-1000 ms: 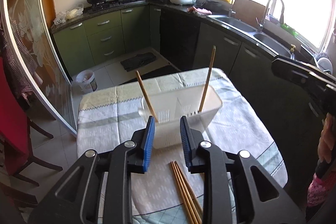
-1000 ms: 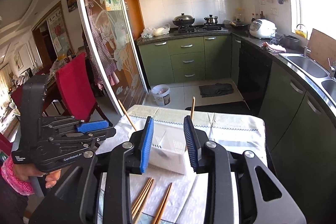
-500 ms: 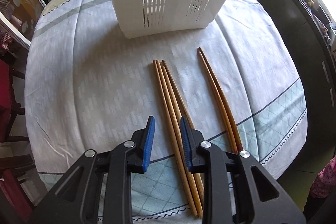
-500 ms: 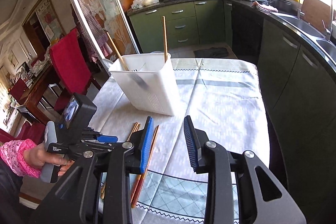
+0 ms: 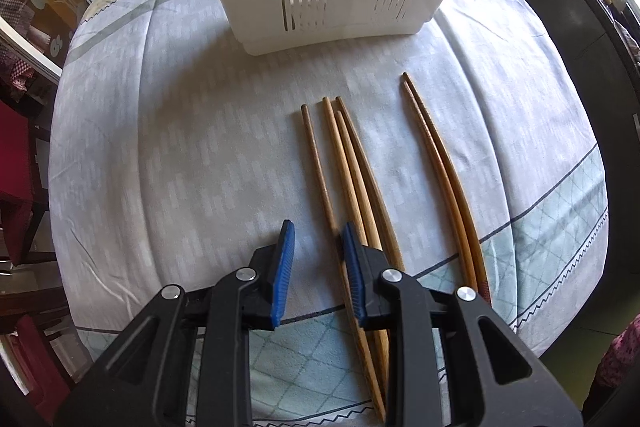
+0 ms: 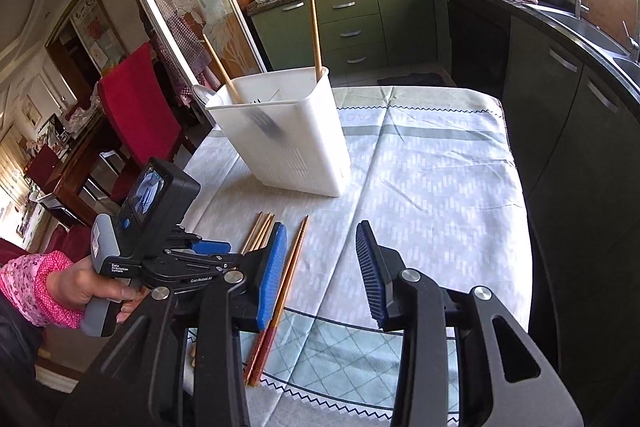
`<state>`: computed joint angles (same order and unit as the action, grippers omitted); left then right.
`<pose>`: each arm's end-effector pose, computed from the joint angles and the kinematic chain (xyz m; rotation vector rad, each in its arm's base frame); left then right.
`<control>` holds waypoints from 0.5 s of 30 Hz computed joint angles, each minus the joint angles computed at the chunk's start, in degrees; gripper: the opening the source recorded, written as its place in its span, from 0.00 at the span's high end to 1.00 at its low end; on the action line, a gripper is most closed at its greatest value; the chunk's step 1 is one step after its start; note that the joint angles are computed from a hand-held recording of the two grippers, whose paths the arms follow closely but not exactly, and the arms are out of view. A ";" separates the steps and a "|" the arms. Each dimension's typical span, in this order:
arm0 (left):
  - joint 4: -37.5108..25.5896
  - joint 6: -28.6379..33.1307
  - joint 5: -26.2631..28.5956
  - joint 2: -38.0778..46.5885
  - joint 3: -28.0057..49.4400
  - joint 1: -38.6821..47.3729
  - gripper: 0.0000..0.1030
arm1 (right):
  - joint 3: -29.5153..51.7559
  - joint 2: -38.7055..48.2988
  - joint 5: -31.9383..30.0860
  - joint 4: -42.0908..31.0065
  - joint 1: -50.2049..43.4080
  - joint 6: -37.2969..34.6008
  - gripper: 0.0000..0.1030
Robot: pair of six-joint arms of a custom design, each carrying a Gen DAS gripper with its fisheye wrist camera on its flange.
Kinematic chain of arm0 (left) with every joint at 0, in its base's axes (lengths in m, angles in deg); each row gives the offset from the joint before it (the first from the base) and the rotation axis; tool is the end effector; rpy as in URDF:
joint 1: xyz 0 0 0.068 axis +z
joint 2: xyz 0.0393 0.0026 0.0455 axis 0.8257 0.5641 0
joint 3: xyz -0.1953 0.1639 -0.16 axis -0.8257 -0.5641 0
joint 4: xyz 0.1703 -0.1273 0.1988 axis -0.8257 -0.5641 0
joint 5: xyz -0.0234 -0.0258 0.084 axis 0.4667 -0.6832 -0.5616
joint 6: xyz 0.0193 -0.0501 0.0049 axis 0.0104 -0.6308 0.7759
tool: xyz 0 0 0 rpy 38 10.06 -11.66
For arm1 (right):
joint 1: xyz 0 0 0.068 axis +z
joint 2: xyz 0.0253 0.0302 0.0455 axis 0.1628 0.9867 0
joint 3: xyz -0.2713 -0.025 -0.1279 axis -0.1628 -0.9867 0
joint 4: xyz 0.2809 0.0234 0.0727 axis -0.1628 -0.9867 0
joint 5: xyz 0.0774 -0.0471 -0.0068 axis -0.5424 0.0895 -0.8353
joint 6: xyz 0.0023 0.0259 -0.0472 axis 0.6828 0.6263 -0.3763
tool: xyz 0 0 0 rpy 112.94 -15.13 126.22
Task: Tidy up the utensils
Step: 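Grasp another wooden chopstick with the left tool while the right tool grasps one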
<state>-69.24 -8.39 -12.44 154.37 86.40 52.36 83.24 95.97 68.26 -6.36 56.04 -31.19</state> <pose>0.4473 -0.0306 0.1439 1.0668 2.7549 -0.1267 0.1934 0.1862 0.3148 0.2163 2.4137 0.3063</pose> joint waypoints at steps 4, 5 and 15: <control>2.65 -0.83 0.25 -0.17 -1.67 -0.81 0.89 | 0.46 2.03 -0.81 0.12 0.26 -0.02 0.64; 2.47 -1.13 0.58 -0.27 -1.67 -0.84 0.93 | 0.64 2.80 -1.21 0.06 0.27 -0.08 0.64; 5.46 -0.44 13.08 -8.59 -3.71 5.92 0.95 | 2.86 16.78 -9.29 2.71 -1.62 -1.43 0.65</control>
<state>-63.79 -8.83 0.64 145.79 82.69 58.28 86.10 112.75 58.97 -3.65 54.42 -32.62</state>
